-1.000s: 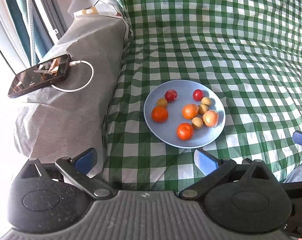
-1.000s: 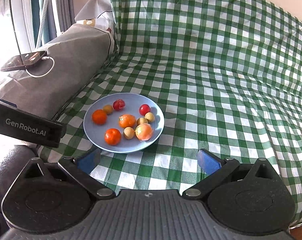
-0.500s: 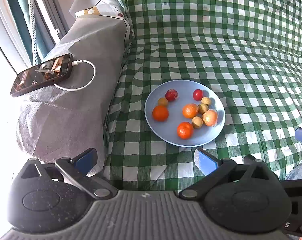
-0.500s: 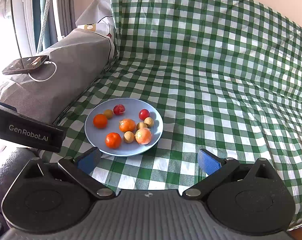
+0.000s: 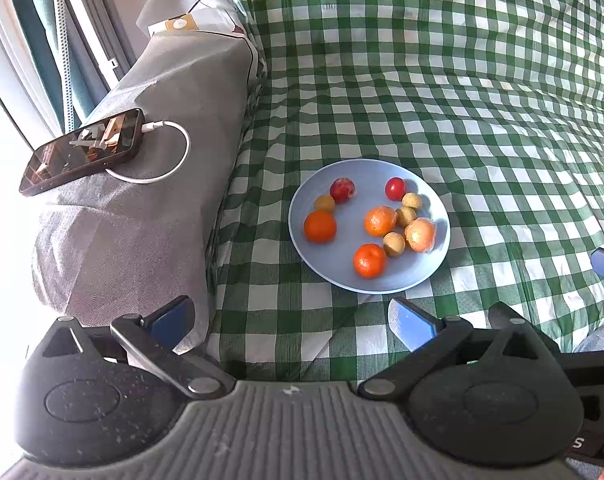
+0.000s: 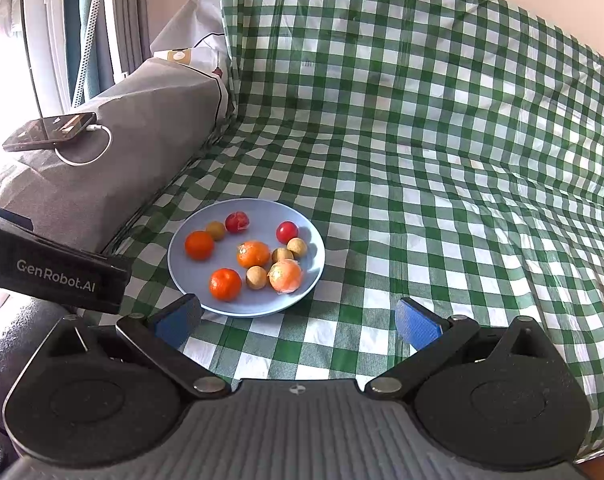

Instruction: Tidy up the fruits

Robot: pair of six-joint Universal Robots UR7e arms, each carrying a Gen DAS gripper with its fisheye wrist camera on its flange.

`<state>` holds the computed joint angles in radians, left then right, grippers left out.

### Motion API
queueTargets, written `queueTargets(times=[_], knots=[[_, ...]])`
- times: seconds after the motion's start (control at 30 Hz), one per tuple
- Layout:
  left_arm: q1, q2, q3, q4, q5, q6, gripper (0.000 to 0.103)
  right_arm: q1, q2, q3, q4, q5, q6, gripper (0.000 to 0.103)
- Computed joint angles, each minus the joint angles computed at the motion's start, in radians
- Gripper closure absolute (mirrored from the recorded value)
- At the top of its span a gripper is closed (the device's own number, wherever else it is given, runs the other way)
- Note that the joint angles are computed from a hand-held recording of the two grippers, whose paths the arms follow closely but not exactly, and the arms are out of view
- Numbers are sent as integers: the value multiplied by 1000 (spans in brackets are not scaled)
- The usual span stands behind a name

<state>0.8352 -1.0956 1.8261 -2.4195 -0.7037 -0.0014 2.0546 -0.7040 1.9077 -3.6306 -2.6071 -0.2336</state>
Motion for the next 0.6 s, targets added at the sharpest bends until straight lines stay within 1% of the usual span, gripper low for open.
queueTargets(times=[0.6], knots=[[5,5,-10,12,11,-9,0,-7,-3,-3,4,15,-8,1]])
